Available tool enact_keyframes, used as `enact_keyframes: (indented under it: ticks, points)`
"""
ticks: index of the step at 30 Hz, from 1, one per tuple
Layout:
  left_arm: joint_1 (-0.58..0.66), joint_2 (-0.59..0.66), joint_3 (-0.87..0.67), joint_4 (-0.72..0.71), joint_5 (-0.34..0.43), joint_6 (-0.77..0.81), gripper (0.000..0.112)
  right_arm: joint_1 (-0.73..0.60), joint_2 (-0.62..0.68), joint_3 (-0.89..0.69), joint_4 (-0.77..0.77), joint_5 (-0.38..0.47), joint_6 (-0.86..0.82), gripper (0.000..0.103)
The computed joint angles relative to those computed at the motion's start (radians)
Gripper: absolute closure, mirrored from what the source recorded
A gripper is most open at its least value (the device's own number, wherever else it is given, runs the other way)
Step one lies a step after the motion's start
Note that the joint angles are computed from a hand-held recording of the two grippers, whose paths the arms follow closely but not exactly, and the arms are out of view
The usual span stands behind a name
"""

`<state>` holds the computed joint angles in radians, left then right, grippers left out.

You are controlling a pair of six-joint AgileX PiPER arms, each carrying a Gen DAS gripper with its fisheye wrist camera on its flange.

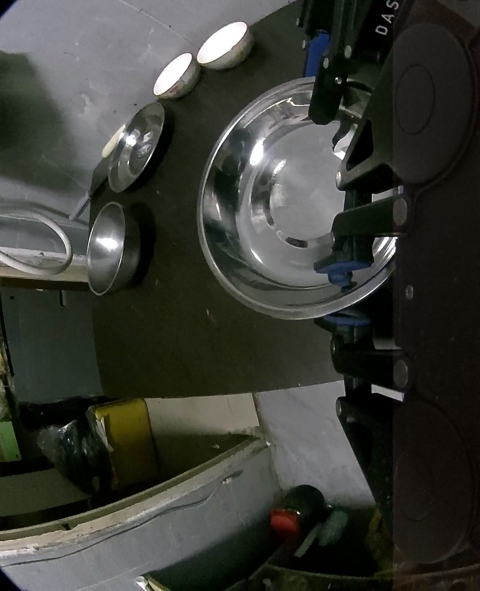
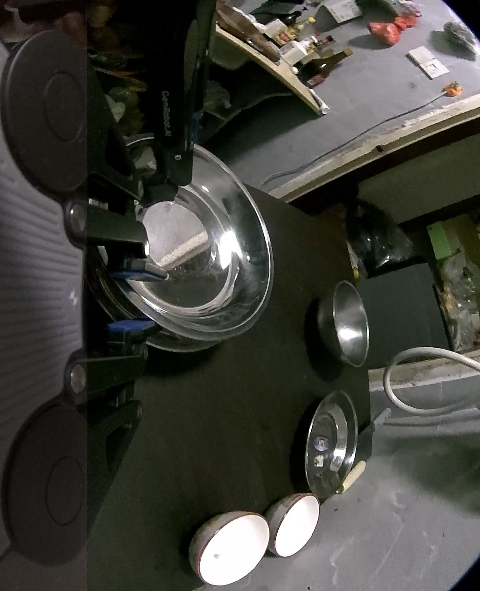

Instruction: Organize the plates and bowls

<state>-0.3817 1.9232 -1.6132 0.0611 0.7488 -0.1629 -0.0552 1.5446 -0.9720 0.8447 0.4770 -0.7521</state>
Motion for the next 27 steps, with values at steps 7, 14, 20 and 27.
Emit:
enact_keyframes:
  ticks: [7, 14, 20, 27]
  points:
    - [-0.019, 0.037, -0.047, 0.034, 0.049, -0.029, 0.086, 0.014, 0.019, -0.016, -0.075, 0.003, 0.071, 0.077]
    - [-0.016, 0.062, -0.076, 0.025, 0.076, -0.051, 0.084, 0.021, 0.027, -0.028, -0.087, 0.003, 0.067, 0.073]
    - [-0.021, 0.064, -0.075, 0.028, 0.08, -0.064, 0.083, 0.034, 0.021, -0.03, -0.142, -0.002, 0.1, 0.069]
    - [-0.021, 0.059, -0.074, 0.05, 0.091, -0.107, 0.063, 0.043, 0.015, -0.029, -0.177, -0.005, 0.113, 0.055]
